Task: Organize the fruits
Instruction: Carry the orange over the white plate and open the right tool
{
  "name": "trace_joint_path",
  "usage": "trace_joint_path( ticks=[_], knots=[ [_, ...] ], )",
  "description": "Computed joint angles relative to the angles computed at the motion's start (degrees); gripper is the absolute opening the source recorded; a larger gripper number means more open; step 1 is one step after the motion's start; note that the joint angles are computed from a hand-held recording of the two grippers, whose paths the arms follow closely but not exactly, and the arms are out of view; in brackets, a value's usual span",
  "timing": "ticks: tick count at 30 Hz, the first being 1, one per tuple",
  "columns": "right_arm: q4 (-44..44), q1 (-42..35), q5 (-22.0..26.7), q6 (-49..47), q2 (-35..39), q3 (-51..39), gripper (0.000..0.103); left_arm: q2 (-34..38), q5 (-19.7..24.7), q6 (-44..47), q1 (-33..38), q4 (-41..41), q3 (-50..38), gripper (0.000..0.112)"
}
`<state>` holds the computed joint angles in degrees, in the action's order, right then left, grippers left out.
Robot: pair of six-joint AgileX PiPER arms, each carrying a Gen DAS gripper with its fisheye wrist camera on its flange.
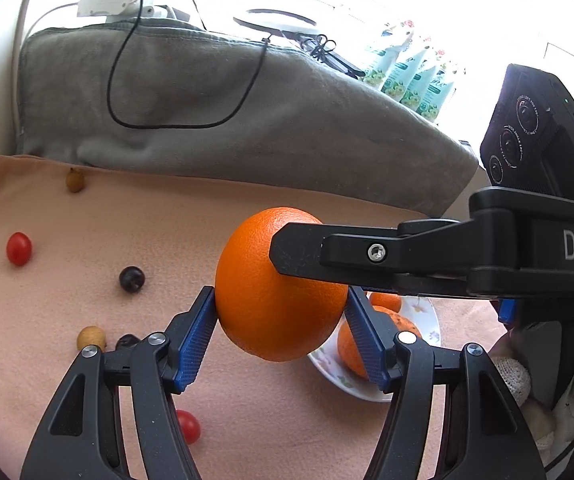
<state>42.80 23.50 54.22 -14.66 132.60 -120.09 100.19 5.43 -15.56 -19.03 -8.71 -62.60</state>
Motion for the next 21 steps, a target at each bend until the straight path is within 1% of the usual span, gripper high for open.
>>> trace_joint_path(
  ticks=[3,7,11,16,17,20,21],
  knots=[
    [0.19,-1.56,0.13,-0.31,-0.7,1.05,0.062,1.88,1.46,4.28,-0.66,-3.98,-2.76,0.065],
    [-0.49,-3.18,1.2,0.32,-0.03,-0.18,0.062,4.61,3.61,9.74,-1.13,-9.02,-6.52,0.065],
    [-0.86,-4.58,2.05,1.03,0.9,-1.3,0.062,7.08,5.56,11.12,-1.61,-10.28,-9.73,0.065],
    [-0.31,-6.03,3.77,2.06,2.82,-3.74,0.061,9.41,7.7,10.74,-1.86,-9.69,-12.98,0.065],
    [-0.24,-6.18,3.84,2.02,3.02,-4.01,0.061,9.63,7.98,11.36,-1.87,-10.41,-13.36,0.064],
    [-0.54,-6.51,3.33,1.82,2.95,-4.12,0.061,9.9,8.82,17.59,-1.48,-16.95,-13.83,0.064],
    [-0.87,-6.62,2.55,1.7,2.52,-3.53,0.061,9.86,8.72,17.71,-1.67,-16.68,-13.77,0.064]
  ],
)
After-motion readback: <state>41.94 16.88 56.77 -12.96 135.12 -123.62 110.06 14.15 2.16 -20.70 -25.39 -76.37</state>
